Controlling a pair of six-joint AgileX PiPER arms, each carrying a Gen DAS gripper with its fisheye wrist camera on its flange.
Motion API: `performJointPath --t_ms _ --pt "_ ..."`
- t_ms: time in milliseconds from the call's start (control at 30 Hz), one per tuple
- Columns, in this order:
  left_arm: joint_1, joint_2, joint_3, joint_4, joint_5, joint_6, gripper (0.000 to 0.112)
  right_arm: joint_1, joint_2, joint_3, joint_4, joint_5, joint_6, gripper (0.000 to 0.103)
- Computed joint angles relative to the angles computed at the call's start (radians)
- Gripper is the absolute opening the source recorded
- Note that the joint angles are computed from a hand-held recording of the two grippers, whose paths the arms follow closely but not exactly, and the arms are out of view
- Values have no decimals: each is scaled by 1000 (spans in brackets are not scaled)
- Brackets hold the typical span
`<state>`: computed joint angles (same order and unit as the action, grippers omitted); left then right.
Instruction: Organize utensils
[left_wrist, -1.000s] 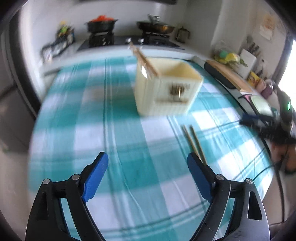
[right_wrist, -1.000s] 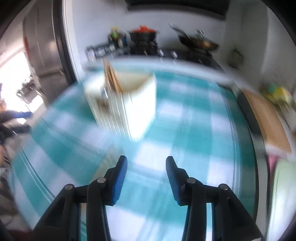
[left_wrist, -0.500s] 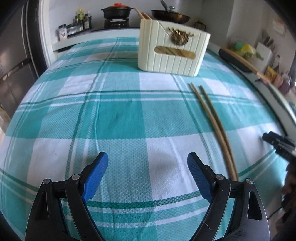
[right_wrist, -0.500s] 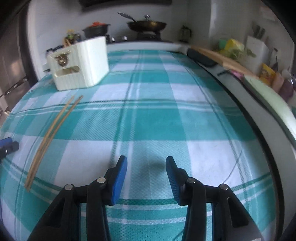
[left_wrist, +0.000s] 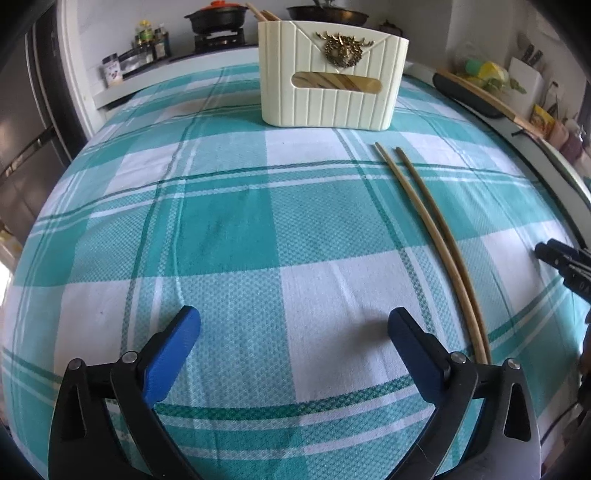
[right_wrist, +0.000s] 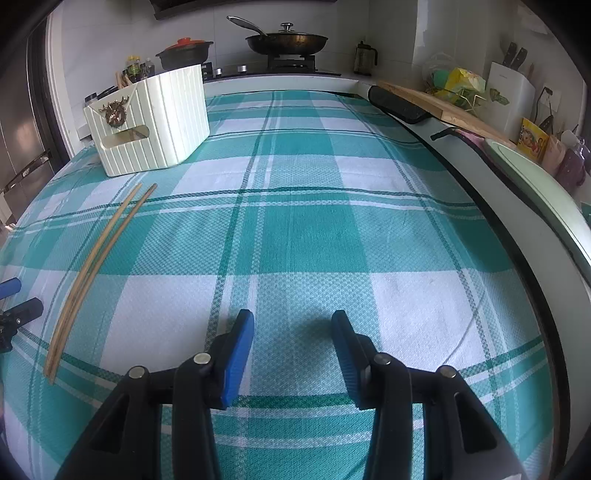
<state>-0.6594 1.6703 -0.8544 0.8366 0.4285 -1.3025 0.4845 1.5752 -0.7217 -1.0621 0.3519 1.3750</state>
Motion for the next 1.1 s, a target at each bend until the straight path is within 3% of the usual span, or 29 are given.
performJointPath --t_ms 167,300,400,667,767,867,933,967,1100 --pt "15 20 -131 -171 1 191 100 14 1 0 -13 18 15 44" --pt "-6 125 -286 -157 52 258 100 13 1 1 -14 16 16 44" --pt "5 210 -395 -238 80 357 95 12 0 1 -14 17 14 44" --pt "-30 342 -556 -195 216 369 87 11 -1 1 -11 16 11 44" --pt "-21 335 -535 -201 185 359 80 11 -1 1 -11 17 11 44" --pt "-3 309 -493 -259 117 399 58 11 -2 1 -10 17 10 44" --pt "-11 292 -469 -224 112 371 29 11 -2 2 -10 16 10 44" --pt "-9 285 -458 -232 102 379 22 11 -2 2 -10 16 10 44" --pt "2 240 -395 -240 74 370 9 11 -2 2 -10 16 10 44"
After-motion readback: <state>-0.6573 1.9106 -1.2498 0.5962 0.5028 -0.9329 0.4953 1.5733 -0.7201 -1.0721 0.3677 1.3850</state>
